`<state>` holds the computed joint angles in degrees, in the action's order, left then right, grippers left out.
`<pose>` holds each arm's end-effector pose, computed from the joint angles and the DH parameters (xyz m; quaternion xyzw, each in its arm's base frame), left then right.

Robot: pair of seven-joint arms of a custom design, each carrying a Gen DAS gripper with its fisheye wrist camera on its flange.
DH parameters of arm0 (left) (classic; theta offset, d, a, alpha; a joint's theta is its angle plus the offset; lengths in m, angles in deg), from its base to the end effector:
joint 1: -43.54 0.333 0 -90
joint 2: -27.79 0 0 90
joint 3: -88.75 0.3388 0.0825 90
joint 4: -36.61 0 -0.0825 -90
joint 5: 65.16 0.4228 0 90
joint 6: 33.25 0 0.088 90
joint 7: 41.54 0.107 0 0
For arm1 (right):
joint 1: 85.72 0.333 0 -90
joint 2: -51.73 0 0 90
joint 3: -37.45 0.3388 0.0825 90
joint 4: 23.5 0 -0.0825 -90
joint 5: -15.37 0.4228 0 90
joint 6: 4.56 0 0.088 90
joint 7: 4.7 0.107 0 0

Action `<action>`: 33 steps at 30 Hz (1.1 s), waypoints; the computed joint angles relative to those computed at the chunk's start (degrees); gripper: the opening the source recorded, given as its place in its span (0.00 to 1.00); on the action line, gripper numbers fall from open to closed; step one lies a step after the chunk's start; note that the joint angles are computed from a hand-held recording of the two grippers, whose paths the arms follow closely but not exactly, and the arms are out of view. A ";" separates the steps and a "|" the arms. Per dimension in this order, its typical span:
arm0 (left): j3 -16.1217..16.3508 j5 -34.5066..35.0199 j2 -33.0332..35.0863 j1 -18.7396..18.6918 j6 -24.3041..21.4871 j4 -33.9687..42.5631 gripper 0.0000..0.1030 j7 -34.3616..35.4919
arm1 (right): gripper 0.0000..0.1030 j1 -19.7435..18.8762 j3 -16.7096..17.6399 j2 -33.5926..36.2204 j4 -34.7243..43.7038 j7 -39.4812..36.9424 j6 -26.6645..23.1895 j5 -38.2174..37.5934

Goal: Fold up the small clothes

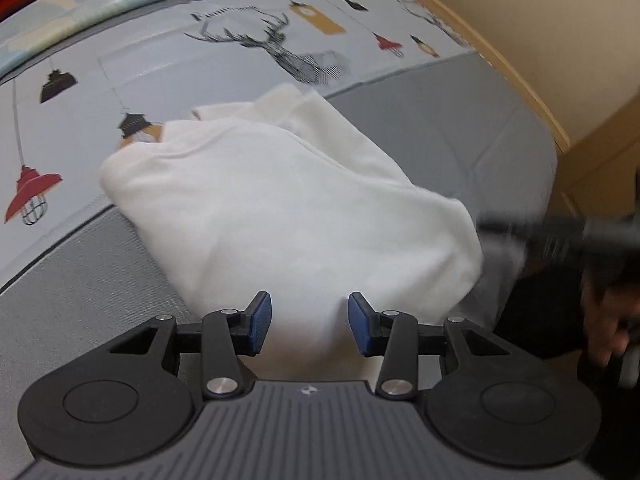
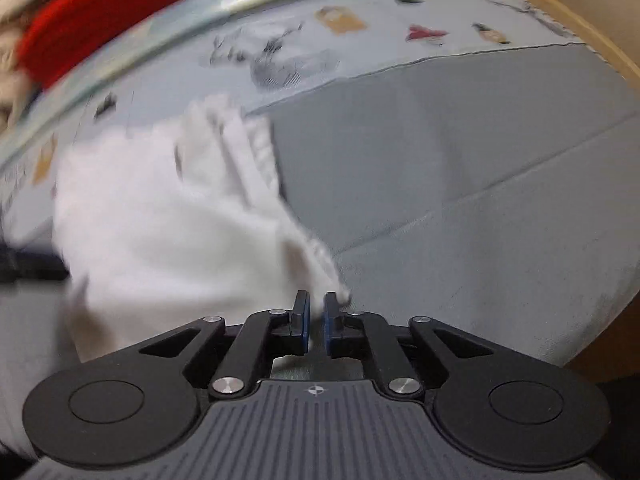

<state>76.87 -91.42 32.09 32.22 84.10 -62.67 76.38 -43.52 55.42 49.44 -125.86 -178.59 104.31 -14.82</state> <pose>0.5894 -0.2745 0.5695 0.3970 -0.8833 0.2413 0.0632 0.3301 0.5083 0.5988 -0.4953 0.8263 -0.1763 0.2019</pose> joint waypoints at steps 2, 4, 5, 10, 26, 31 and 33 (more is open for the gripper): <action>-0.04 1.40 0.28 -0.22 0.01 -0.81 0.45 -0.14 | 0.20 -0.38 -0.09 -1.58 -1.00 0.79 2.33 -5.26; -0.09 5.23 0.48 -0.81 0.58 -1.85 0.45 -1.69 | 0.34 -1.58 -0.57 -3.44 -2.72 1.67 7.75 -10.84; -0.12 5.60 0.43 -0.89 0.93 -2.14 0.45 -1.73 | 0.37 -2.37 -1.11 -4.40 -3.75 0.72 10.91 -11.70; 0.16 3.63 0.57 -0.40 0.81 -1.64 0.45 -2.33 | 0.42 -6.62 -5.30 -2.54 -4.15 -15.83 28.08 -2.87; 0.44 1.62 0.16 0.60 -0.98 -1.54 0.45 -0.44 | 0.04 -9.70 -7.21 4.47 -2.48 -6.46 36.30 -12.90; 0.60 -0.66 -0.14 0.95 0.83 -1.46 0.45 -0.92 | 0.09 -9.17 -6.71 4.53 -1.00 -6.23 23.89 -9.26; 0.75 -2.65 -0.14 1.36 1.32 -1.24 0.45 -0.76 | 0.09 -9.33 -6.59 2.17 -3.02 -4.92 26.42 -11.86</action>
<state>77.62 -94.08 31.95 33.58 85.43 -63.91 75.62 -52.85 48.83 51.61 -128.88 -183.51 130.73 -26.68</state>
